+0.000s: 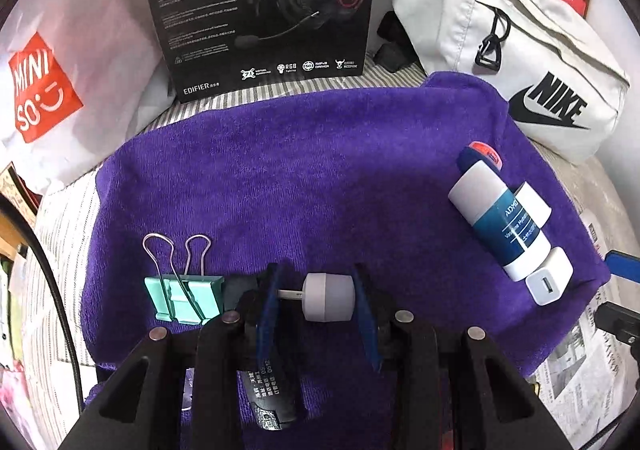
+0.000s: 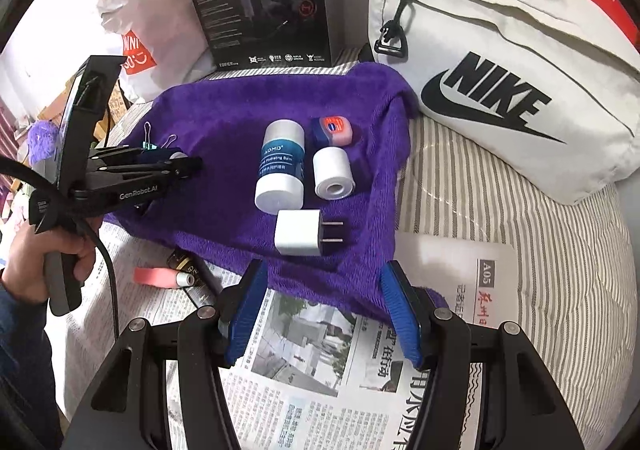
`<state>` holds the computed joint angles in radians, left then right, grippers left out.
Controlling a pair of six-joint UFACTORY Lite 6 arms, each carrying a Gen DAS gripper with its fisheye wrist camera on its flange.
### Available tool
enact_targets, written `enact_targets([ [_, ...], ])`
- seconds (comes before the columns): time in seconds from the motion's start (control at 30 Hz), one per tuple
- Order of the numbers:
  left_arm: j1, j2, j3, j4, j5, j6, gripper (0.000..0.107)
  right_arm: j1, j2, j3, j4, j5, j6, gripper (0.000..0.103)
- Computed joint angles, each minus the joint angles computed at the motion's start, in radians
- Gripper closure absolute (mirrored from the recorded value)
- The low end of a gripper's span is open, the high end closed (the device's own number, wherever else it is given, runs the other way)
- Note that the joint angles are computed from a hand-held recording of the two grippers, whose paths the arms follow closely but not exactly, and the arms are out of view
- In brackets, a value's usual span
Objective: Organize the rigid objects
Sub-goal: 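Lower the USB light onto the towel beside the clip and open the left gripper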
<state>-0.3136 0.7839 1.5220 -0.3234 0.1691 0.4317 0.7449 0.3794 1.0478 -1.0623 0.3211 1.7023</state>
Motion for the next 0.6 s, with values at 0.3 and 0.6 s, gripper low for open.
enact_targets([
  [0.3,-0.003,-0.036,-0.075,-0.104,-0.042,0.107,0.061,0.023,-0.053,-0.063,-0.034,0.002,0.075,0.044],
  [0.6,-0.023,-0.145,-0.215,0.015,-0.063,-0.019,0.051,0.072,-0.158,-0.168,-0.03,0.03,0.136,0.044],
])
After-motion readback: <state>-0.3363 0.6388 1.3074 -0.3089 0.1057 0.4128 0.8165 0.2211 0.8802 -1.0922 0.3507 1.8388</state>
